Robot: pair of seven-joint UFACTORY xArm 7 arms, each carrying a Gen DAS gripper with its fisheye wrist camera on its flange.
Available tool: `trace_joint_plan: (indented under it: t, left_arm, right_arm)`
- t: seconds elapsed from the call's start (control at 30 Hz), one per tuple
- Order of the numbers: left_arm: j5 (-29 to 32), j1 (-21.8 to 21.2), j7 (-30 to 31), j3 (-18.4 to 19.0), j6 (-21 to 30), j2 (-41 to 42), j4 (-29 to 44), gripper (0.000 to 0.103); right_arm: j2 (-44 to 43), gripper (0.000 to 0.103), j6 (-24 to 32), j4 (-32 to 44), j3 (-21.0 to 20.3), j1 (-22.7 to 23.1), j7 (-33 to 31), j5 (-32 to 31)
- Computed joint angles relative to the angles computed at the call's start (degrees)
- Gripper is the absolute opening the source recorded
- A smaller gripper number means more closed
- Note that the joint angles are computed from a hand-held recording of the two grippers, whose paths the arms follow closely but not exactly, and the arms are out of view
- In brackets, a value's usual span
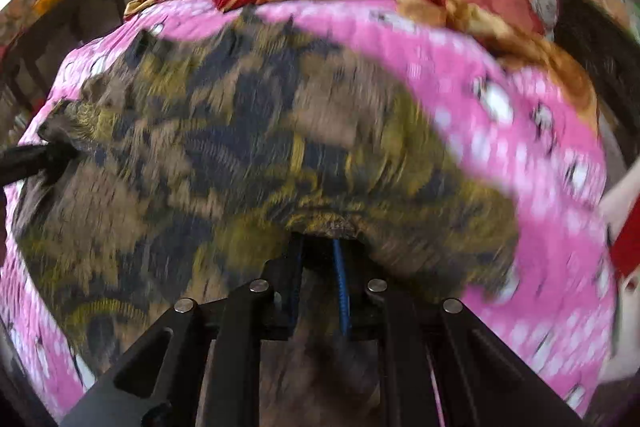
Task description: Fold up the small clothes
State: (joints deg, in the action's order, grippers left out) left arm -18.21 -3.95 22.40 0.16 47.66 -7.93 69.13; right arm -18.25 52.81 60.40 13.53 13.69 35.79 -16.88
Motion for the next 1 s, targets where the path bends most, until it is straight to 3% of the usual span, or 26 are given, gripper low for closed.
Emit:
trace_joint_plan:
  t: [0.07,0.13,0.23,0.3,0.47,0.53,0.6,0.67,0.7,0.77,0.83,1.0]
  left_arm:
    - [2.8,0.79,-3.26,-0.32,-5.97,2.62,3.72,0.017]
    - [3.39,1.82,-7.14,0.17,-8.04,4.11,6.74,0.024]
    - [-3.63,3.24,-5.14,1.83,-8.21,3.88,8.72,0.028]
    - [-5.18,3.37,-3.21,1.85,-9.03,2.48,7.19,0.032]
    - [-7.41,1.38,-1.76,0.55,-9.44,0.89,2.07,0.034]
    - [-6.58,0.44,-2.86,-0.31,-10.58,0.91,0.31,0.043]
    - [-5.89,-0.56,-2.53,-0.98,-13.72,1.35,-2.19,0.054]
    - [-1.67,0.32,-4.87,-2.77,-17.58,1.93,-4.9,0.054]
    - [-1.56,-1.06,-3.39,-1.67,-20.46,1.64,-7.2,0.054]
    - [-7.71,-2.47,2.32,-0.14,-22.66,1.01,-9.08,0.054]
    - [-10.62,-2.7,3.82,0.65,-21.09,1.68,-8.25,0.053]
    - [-10.43,-2.08,3.84,0.13,-20.24,2.28,-7.53,0.058]
  right_arm:
    - [-0.06,0.0,-3.74,1.58,0.16,-2.16,2.6,-4.64]
    - [-1.94,0.001,-8.04,1.98,0.84,-5.42,8.93,-9.91]
    - [-4.61,0.001,-11.51,1.02,-0.58,-6.46,11.55,-8.02]
    - [-6.78,0.001,-13.66,-1.32,-0.69,-6.81,11.07,-7.2]
    - [-5.23,0.001,-13.93,-2.06,2.0,-8.68,13.72,-7.26]
    - [-3.75,0.001,-13.82,-1.57,3.07,-8.69,15.76,-7.63]
    - [-1.3,0.001,-11.38,0.01,5.54,-10.14,21.03,-11.25]
    - [1.33,0.001,-9.56,0.87,6.51,-10.71,26.31,-15.14]
    - [2.68,0.003,-7.54,1.3,7.22,-11.01,29.16,-17.53]
    - [3.89,0.013,-7.08,-0.48,6.35,-10.03,33.71,-20.11]
    - [1.48,0.033,-10.06,-5.0,6.78,-10.87,41.49,-25.86]
    - [-0.47,0.043,-17.48,-9.29,1.27,-8.97,42.28,-22.16]
